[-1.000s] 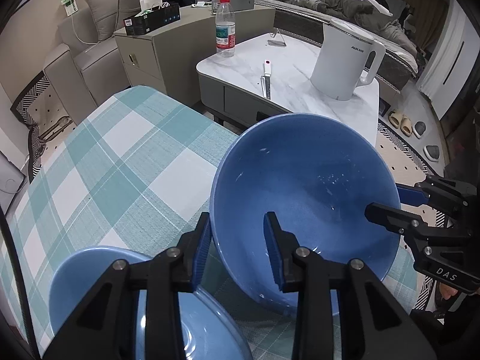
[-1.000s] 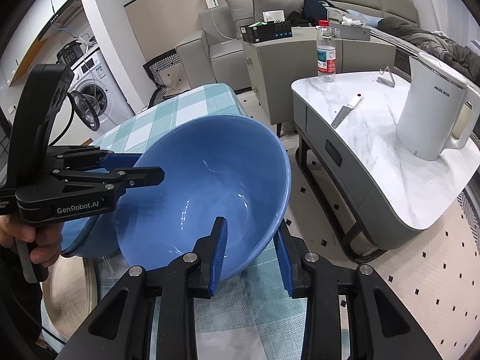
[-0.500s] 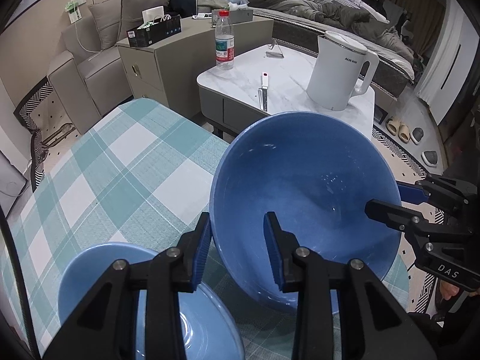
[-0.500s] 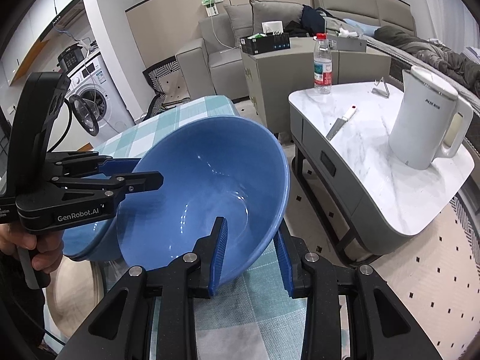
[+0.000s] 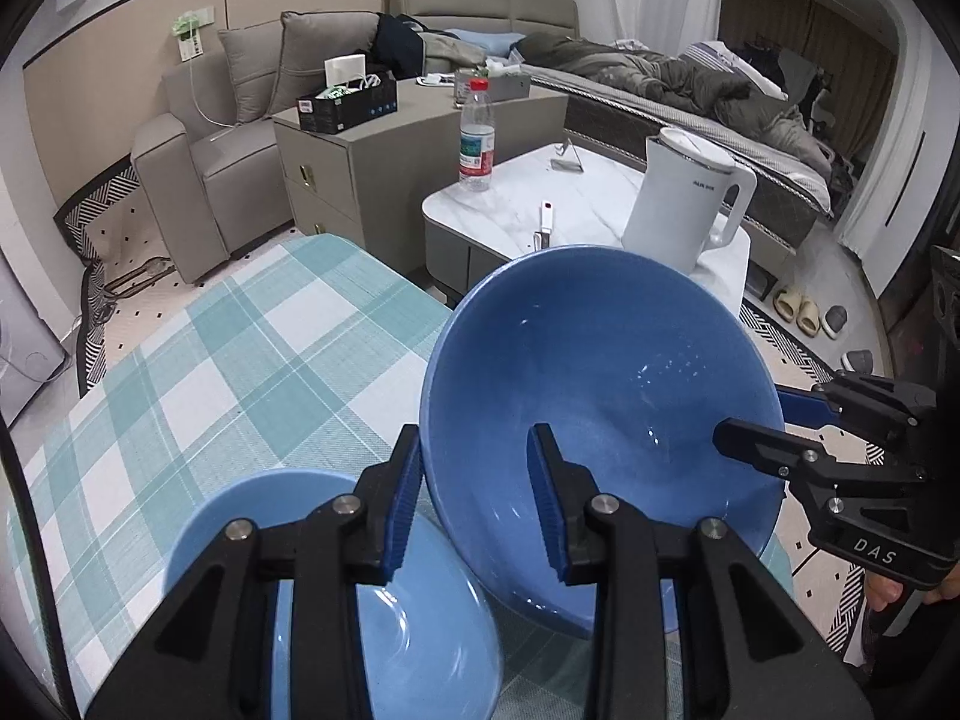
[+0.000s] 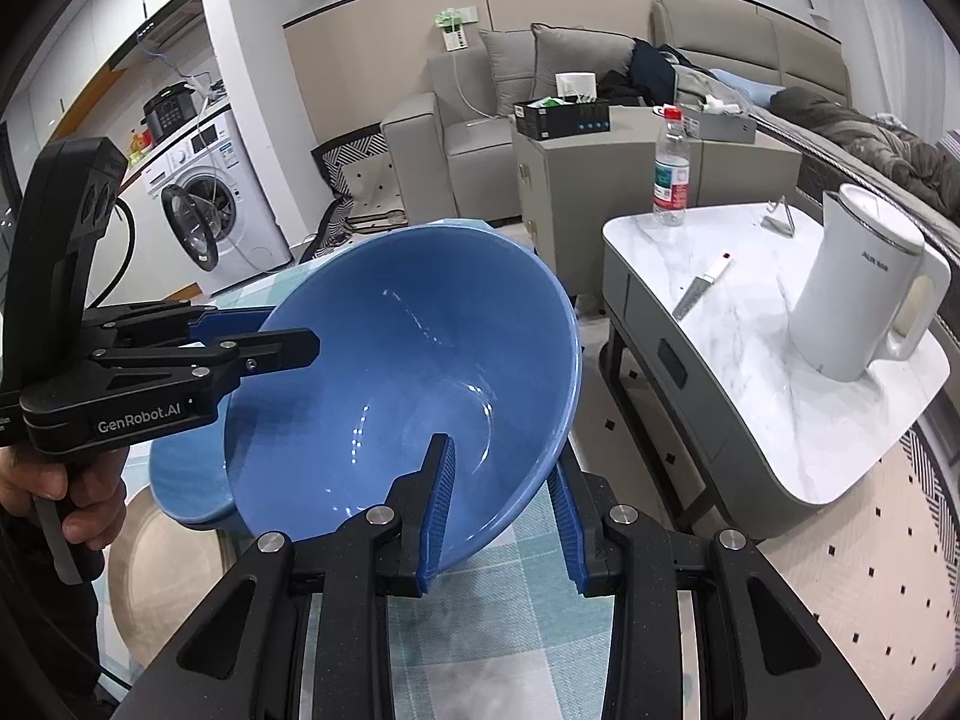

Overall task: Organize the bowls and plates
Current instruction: 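Lift the held blue bowl with both grippers and carry it toward the bowl stack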

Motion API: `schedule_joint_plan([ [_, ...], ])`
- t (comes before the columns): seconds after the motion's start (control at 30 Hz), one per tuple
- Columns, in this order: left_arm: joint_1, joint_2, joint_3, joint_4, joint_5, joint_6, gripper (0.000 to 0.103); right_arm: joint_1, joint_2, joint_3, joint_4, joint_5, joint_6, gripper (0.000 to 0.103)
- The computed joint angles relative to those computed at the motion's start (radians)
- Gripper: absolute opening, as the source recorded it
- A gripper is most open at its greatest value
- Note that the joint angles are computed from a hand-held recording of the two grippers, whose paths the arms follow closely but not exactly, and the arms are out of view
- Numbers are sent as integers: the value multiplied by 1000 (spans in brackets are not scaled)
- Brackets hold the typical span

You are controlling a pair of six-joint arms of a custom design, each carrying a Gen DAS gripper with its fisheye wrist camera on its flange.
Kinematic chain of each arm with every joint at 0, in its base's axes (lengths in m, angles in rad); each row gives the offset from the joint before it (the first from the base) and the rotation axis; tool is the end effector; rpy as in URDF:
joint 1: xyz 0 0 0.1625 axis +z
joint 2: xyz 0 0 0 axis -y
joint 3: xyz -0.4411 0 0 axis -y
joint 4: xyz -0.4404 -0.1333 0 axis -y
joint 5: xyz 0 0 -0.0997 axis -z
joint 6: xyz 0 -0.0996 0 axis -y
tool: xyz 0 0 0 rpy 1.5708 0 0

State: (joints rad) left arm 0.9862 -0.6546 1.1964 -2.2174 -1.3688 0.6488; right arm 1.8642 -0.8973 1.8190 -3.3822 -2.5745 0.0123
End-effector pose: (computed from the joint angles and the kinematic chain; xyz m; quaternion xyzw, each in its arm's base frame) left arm -0.3339 -0.7823 0.1173 0.5703 0.8136 -0.0489 0.1023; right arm 0.2339 -0.6038 0.2002 -0.0941 -0.8126 0.4390 0.3717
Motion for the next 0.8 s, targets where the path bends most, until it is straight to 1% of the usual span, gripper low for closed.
schedule_joint_plan([
  [0.2,10,-23,11,-25,-16,-9,34,19,18,-35,-3,-9,-36,33],
  [0.5,24,-63,39,-89,-18,-25,34,50,63,-104,-4,-10,-94,33],
  [0.8,39,-91,57,-149,-2,-52,34,58,101,-177,24,26,-132,33],
])
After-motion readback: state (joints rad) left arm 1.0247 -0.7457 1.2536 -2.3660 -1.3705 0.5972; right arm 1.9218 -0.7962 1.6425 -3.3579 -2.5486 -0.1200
